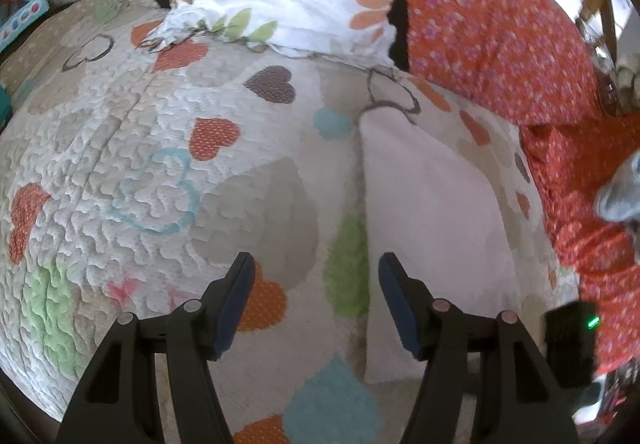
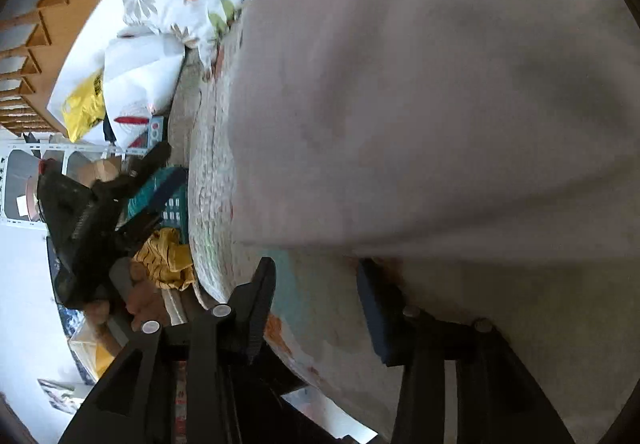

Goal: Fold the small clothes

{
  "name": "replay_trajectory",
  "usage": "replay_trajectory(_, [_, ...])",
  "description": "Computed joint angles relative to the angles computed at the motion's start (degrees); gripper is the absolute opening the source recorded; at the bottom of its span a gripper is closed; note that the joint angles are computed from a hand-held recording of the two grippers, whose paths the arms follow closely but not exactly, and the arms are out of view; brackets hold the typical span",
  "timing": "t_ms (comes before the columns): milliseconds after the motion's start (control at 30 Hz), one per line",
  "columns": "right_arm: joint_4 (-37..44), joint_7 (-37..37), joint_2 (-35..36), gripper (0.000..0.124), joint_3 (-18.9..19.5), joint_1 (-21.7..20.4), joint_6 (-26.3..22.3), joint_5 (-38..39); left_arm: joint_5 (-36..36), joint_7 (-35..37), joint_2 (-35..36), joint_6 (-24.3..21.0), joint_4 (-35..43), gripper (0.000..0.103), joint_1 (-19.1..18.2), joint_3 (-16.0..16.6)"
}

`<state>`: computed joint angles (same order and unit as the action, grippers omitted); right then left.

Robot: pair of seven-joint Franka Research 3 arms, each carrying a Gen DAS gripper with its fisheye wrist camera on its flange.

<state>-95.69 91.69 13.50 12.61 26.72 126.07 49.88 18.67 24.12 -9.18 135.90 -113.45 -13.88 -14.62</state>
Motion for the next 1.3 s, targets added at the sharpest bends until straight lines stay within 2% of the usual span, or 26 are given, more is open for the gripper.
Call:
replay_trajectory(133, [3.4, 1.8, -0.6, 0.049, -1.4, 1.4, 6.9, -8.0, 1.4, 0.8, 1.2, -1.1, 1.5, 0.069, -0.5, -0.6])
replay_trajectory(233, [8.8, 6.7, 2.9, 0.049, -2.7, 2.9, 10.4, -16.6, 2.2, 0.8, 2.0, -1.8, 2.3, 0.069, -0.9, -0.8])
replay_trajectory(300, [14.9, 15.5, 7.2, 0.049, -6.2, 5.8, 6.7, -31.2, 2.7, 0.7, 2.4, -2.4, 2.6, 0.069, -1.1, -0.8])
replay_trajectory(367, [19.6, 19.3, 10.4, 0.046, -7.5, 7.1, 3.3, -38.9, 3.1, 0.7, 2.5, -3.2, 2.8, 0.069, -1.2, -0.8])
replay_trajectory(433, [19.6, 20.8, 10.1, 0.045, -7.7, 8.0, 4.5, -42.8, 3.7, 0.7, 2.3, -3.9, 2.8, 0.07, -1.3, -0.8])
replay_trajectory(500, [18.3, 24.4, 8.5, 0.049, -9.3, 10.7, 5.3, -51.0, 5.1, 0.4, 2.3, -5.1, 3.0, 0.072, -1.3, -1.1])
replay_trajectory(533, [16.1, 24.7, 6.8, 0.05, -9.4, 10.8, 6.0, -53.1, 5.7, 0.2, 2.3, -5.6, 3.1, 0.073, -1.4, -1.1])
replay_trajectory(633, [14.7, 26.9, 5.4, 0.055, -9.7, 12.3, 5.5, -62.0, 6.7, -0.2, 3.0, -6.9, 3.8, 0.073, -1.7, -1.4])
replay_trajectory(700, [11.5, 27.8, 3.3, 0.055, -9.7, 12.1, 6.7, -66.2, 9.7, -1.1, 4.5, -10.1, 5.8, 0.073, -2.2, -2.2])
replay_trajectory(767, [6.7, 28.9, 0.2, 0.055, -9.5, 10.9, 9.3, -68.1, 15.0, -2.2, 6.6, -15.8, 8.9, 0.073, -3.3, -3.3])
replay_trajectory(833, [4.5, 31.3, -1.0, 0.056, -9.2, 10.1, 11.2, -71.0, 22.5, -2.5, 9.8, -24.1, 13.4, 0.073, -5.5, -4.4])
replay_trajectory(900, [2.9, 33.9, -1.9, 0.057, -9.0, 9.6, 12.3, -73.8, 31.8, -1.5, 13.7, -33.4, 18.0, 0.073, -9.0, -5.1])
replay_trajectory(967, [1.8, 36.3, -2.4, 0.058, -8.7, 8.8, 13.4, -75.2, 39.5, 0.5, 16.7, -39.9, 20.8, 0.073, -12.6, -4.7])
replay_trajectory(1000, [1.6, 36.7, -2.4, 0.059, -8.4, 8.4, 13.6, -75.1, 41.9, 1.4, 17.7, -41.8, 21.7, 0.073, -14.1, -4.2])
replay_trajectory(1067, [1.1, 37.2, -2.5, 0.059, -7.9, 7.6, 14.1, -74.3, 44.8, 2.8, 18.9, -43.5, 22.6, 0.073, -16.1, -3.2])
replay_trajectory(1233, [0.5, 37.3, -2.3, 0.059, -7.4, 6.6, 15.1, -72.9, 43.5, 5.0, 20.4, -42.9, 24.0, 0.073, -17.6, -1.4])
replay_trajectory(1300, [0.2, 37.3, -2.3, 0.059, -7.3, 6.6, 15.6, -72.8, 40.7, 5.0, 19.9, -40.6, 23.7, 0.073, -17.1, -1.0])
